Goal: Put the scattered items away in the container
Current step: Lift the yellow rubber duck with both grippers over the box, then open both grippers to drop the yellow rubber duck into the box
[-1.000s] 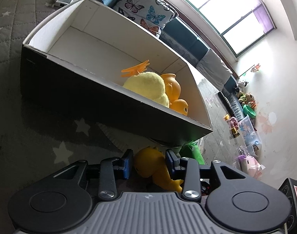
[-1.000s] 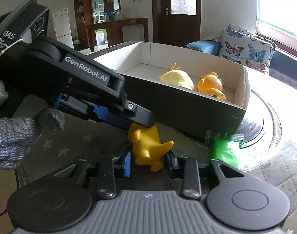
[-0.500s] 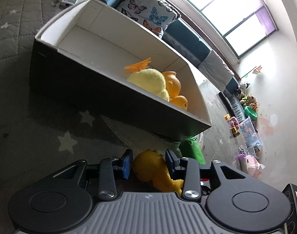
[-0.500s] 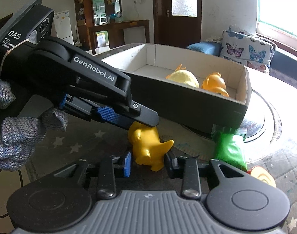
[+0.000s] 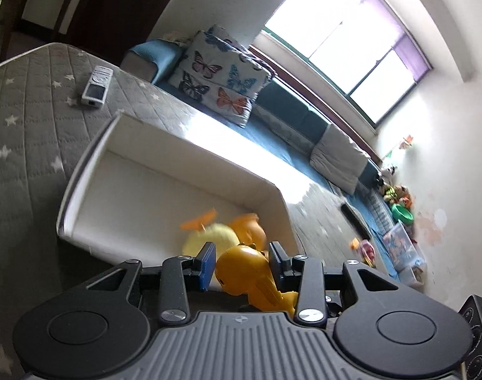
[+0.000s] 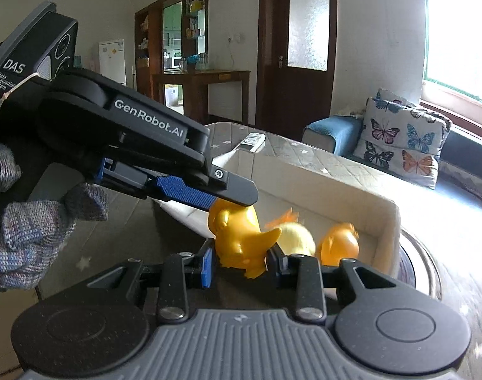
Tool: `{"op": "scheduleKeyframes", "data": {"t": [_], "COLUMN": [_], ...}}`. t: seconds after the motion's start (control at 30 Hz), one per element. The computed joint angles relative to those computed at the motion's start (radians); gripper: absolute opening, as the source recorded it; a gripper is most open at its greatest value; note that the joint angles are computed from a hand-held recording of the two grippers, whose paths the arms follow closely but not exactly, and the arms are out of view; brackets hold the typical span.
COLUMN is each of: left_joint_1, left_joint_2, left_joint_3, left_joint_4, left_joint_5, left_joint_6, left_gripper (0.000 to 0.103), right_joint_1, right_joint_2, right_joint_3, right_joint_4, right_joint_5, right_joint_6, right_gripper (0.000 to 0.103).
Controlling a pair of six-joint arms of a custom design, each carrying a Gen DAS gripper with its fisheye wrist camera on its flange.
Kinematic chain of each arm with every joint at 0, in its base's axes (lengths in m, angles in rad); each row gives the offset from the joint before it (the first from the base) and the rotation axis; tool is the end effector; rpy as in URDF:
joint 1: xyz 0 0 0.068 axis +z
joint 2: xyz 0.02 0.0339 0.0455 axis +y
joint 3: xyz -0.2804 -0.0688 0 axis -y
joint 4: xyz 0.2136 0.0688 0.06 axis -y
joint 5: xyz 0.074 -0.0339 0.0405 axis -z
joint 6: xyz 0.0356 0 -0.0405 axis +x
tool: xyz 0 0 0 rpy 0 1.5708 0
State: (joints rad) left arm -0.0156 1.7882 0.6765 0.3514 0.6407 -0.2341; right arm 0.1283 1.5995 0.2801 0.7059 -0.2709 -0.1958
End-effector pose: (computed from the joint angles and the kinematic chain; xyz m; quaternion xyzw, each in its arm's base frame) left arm 0.3029 -0.0260 0.1517 0.0283 0.8806 -0.3337 0.3352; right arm 0.2248 0.0386 0.1395 -0.2033 0.8579 0.1044 0.4601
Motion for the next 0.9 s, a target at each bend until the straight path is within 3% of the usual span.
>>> {"op": "scheduleKeyframes", "data": {"t": [0.43,0.63,0.9], "left_joint_1": [0.033,0.036,0.035], "left_joint_2": [0.292,0.358,0.355], "left_joint_3": [0.347,0.412,0.4], "left_joint_4": [-0.202,-0.244,-0.236], "left_joint_5": [-0.038,-0.046,-0.05], "left_joint_6": [-0.029,-0.024,-0.02], "left_gripper": [0.038,0.038,0.038], "right_joint_1": [-0.015,0.005,0.025], "right_joint_2": [0.337,0.39,0.392], "right_joint_3": [0.468,0.523,0.516], "right_joint_4": [-0.326,-0.359,-0.341], "right_joint_5": [-0.054,-0.042,-0.02], "right_joint_6": [-0.069,-0.092,-0.08], "right_gripper": [0.033,0.033,0.034]}}
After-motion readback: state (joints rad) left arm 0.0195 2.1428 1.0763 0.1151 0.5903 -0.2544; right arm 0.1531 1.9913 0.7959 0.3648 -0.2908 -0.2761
